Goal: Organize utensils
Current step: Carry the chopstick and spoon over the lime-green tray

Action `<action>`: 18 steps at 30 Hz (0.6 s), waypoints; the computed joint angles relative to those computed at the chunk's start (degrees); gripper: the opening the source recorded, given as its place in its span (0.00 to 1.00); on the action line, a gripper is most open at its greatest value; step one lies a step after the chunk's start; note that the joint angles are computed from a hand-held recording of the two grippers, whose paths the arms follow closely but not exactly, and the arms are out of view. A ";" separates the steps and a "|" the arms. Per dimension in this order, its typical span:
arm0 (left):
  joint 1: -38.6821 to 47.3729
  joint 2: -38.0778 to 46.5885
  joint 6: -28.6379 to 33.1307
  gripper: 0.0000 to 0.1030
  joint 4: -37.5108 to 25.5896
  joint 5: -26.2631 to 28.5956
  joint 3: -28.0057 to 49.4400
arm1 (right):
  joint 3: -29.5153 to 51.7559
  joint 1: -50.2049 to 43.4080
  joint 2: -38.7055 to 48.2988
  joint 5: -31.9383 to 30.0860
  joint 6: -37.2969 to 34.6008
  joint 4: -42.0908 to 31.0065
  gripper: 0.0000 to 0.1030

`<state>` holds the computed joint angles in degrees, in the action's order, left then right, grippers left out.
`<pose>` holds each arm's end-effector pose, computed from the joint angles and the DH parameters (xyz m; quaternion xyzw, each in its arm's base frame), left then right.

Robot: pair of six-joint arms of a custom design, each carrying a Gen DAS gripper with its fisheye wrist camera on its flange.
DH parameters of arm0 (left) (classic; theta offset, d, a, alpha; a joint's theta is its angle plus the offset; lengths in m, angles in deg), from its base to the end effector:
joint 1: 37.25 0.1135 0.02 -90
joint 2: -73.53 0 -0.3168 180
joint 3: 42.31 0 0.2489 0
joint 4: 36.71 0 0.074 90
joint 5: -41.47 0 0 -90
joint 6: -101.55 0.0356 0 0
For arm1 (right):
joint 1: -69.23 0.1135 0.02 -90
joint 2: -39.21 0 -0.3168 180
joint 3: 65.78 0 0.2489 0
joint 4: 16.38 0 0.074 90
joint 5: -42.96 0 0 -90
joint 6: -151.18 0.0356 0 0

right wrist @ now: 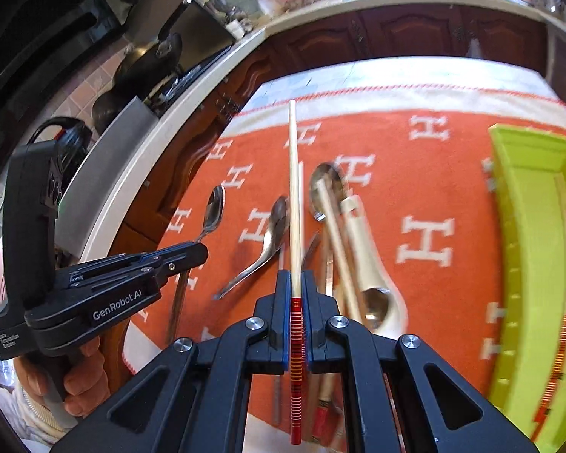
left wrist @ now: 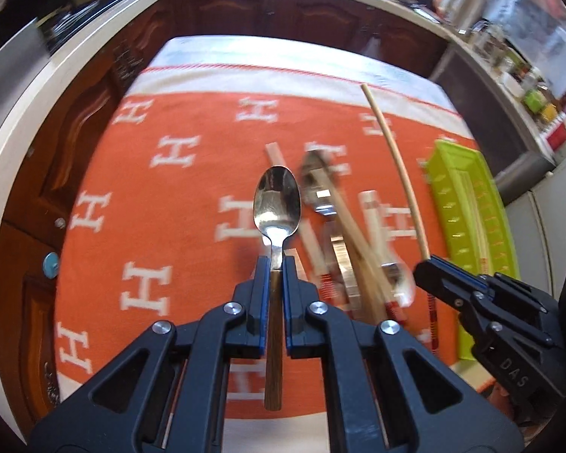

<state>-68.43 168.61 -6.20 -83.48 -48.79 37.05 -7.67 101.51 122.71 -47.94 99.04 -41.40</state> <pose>0.2895 -0.1750 0.2644 0.1130 0.9647 -0.0965 0.2173 0.2354 0.1494 0.2371 0.0431 0.9399 0.2006 0.2729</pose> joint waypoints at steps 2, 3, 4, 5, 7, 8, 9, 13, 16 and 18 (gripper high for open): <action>-3.50 0.97 -1.03 0.04 -1.16 -0.19 3.10 | -0.76 -0.93 -3.59 1.66 0.12 -2.51 0.05; -4.95 1.44 -1.36 0.04 -1.50 -0.02 4.41 | -1.04 -1.72 -4.93 1.77 -0.02 -3.47 0.05; -6.77 2.25 -1.79 0.04 -2.02 0.06 6.23 | -1.56 -2.92 -6.76 1.99 -0.17 -4.78 0.05; -8.05 2.93 -2.15 0.04 -2.36 -0.02 7.64 | -2.05 -4.25 -8.38 2.12 -0.25 -5.99 0.05; -11.21 4.70 -2.87 0.04 -2.57 -0.81 10.78 | -3.59 -7.85 -12.46 1.40 -0.66 -8.54 0.05; -13.11 6.17 -3.18 0.04 -3.04 -1.39 13.04 | -4.37 -10.03 -14.60 1.11 -1.05 -10.04 0.05; -14.27 7.39 -3.43 0.04 -3.48 -1.36 14.86 | -4.99 -12.08 -16.28 0.90 -1.85 -11.30 0.05; -18.72 13.41 -4.89 0.04 -5.52 -1.15 23.10 | -7.46 -23.28 -21.69 -2.41 -6.54 -16.50 0.05; -20.93 17.81 -6.13 0.04 -7.46 -0.11 28.57 | -9.34 -33.60 -23.38 -6.87 -11.99 -19.10 0.05; -22.30 20.89 -6.61 0.04 -8.62 0.48 32.03 | -10.15 -38.95 -23.08 -9.23 -15.75 -19.77 0.05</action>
